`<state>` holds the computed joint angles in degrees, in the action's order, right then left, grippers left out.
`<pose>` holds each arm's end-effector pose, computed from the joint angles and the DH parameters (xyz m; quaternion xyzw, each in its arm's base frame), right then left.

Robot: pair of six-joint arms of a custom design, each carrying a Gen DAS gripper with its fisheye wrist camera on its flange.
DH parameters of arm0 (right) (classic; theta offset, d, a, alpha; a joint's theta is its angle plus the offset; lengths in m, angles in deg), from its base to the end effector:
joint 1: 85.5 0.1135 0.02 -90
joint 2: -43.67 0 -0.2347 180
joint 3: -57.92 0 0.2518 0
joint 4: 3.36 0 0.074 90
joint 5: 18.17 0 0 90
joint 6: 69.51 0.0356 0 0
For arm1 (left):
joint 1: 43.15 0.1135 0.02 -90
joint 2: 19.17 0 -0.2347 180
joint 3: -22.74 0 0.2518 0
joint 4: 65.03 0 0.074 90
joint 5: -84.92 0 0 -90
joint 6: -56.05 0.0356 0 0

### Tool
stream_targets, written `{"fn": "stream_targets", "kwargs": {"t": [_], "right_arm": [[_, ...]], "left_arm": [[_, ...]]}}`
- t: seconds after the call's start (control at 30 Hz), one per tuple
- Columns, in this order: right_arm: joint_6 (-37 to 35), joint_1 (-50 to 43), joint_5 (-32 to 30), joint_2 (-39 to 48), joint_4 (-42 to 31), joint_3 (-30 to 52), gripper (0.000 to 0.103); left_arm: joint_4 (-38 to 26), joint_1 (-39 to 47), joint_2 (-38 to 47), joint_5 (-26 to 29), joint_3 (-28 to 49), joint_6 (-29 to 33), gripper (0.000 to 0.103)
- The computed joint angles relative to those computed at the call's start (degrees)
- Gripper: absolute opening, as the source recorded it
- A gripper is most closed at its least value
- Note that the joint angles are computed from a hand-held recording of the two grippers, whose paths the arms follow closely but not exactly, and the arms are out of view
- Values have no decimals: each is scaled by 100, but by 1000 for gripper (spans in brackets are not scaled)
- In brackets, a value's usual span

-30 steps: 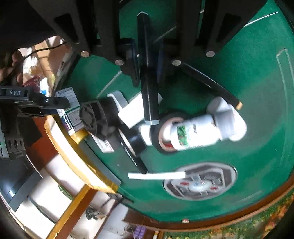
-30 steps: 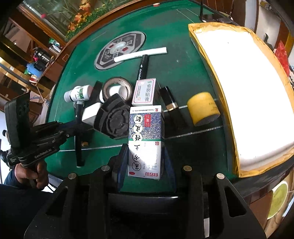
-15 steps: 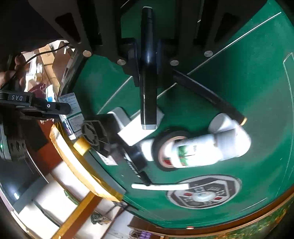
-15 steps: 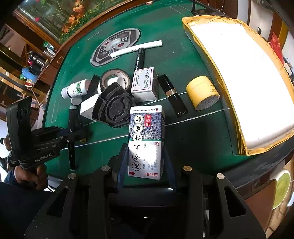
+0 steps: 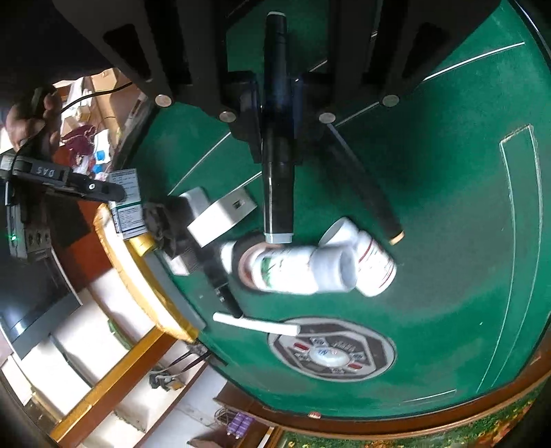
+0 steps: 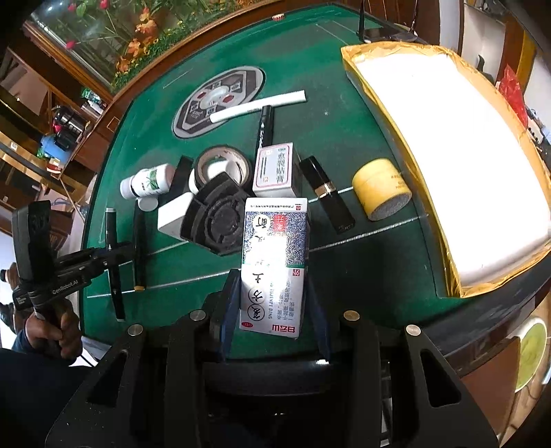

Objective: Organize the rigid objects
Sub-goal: 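Grasp the black marker with the left gripper while the right gripper lifts the box, then carry box and marker into the white tray and open both grippers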

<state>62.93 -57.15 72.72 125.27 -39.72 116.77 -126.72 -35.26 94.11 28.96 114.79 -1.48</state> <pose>0.2416 0.1297 0.1543 0.1203 0.9563 0.1481 0.2214 0.3596 0.0297 0.1352 0.2208 0.9287 -0.2538 0.1562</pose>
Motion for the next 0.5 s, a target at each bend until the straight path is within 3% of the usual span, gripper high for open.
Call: {"fn": "stream_targets", "kwargs": {"t": [0.27, 0.5], "right_arm": [[89, 48, 168, -334, -109, -58, 38], [311, -66, 371, -1280, -451, -449, 38]], "left_arm": [[-298, -427, -21, 350, 381, 46, 14], [-594, -1172, 77, 609, 837, -114, 14]]}}
